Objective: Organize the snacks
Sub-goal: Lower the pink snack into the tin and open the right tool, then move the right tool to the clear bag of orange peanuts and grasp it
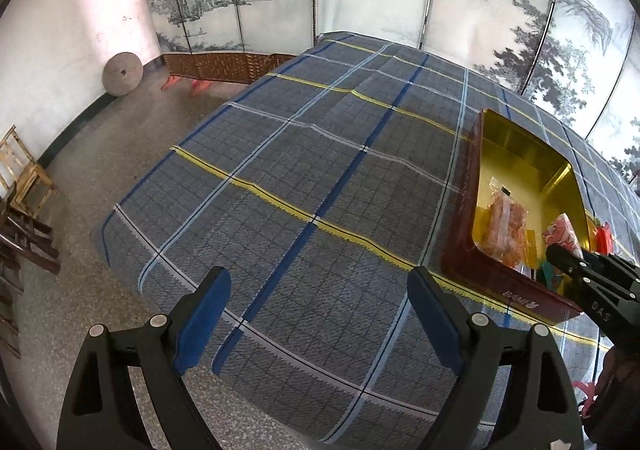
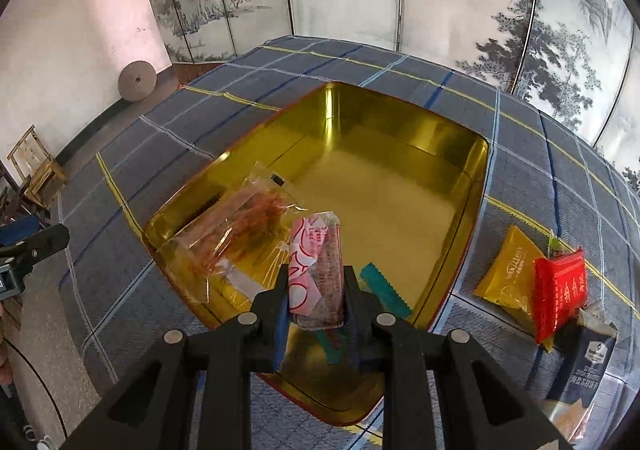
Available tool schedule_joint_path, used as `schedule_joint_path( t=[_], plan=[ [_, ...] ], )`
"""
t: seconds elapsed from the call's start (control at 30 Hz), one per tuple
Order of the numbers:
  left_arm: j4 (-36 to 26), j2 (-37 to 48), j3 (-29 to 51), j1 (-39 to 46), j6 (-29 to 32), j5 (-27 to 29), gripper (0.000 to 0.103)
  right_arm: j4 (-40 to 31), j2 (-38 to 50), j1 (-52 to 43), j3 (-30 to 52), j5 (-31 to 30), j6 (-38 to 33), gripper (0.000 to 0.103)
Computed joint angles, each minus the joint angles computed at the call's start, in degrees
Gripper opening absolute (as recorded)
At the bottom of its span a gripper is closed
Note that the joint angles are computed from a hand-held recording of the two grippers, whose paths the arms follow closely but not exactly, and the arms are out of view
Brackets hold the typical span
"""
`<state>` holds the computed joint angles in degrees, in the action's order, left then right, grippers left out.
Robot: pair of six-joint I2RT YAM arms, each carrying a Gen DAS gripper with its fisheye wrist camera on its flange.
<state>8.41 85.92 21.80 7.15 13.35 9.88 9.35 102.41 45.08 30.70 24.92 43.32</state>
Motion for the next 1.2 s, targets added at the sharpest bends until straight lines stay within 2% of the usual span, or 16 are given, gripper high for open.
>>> schedule_joint_path(
  t=[0.3, 0.37, 0.43, 0.47, 0.73, 0.87, 1.03, 1.1, 1.2],
  plan=[
    [0.3, 0.9, 0.1, -0.1, -0.2, -0.4, 0.088, 0.0, 1.4, 0.8, 0.7, 0.0, 0.2, 0.024],
    [0.3, 1.0, 0.0, -0.2, -0.4, -0.4, 0.088, -0.1, 1.2, 1.1, 0.8, 0.1, -0.2, 0.027],
    [0.4, 1.1, -0.1, -0.4, -0.4, -0.5, 0.088, -0.5, 0.7, 1.4, 0.9, 0.7, -0.1, 0.041],
    [0.4, 1.1, -0.2, -0.6, -0.4, -0.6, 0.088, -0.6, 0.5, 1.7, 0.8, 1.2, -0.2, 0.044],
    [-0.4, -1.6, -1.3, -2.2, -1.2, -0.9, 0.088, -0.8, -4.0, 2.1, -1.7, 2.4, 0.1, 0.045],
    [-1.2, -3.9, -2.3, -4.6, -2.1, -1.4, 0.088, -1.0, -9.7, 2.5, -5.8, 3.3, 0.9, 0.045],
    [-2.3, -6.8, -3.6, -10.9, -4.6, -3.3, 0.088, -5.6, -20.5, 3.2, -12.4, 6.6, 3.8, 0.045],
    [-2.5, -7.8, -4.1, -13.9, -5.9, -4.4, 0.088, -9.8, -27.3, 3.6, -15.6, 8.5, 5.9, 0.045],
    [-3.2, -9.7, -4.7, -20.1, -8.3, -6.4, 0.088, -20.7, -40.0, 3.1, -20.2, 11.8, 9.2, 0.045]
  ],
)
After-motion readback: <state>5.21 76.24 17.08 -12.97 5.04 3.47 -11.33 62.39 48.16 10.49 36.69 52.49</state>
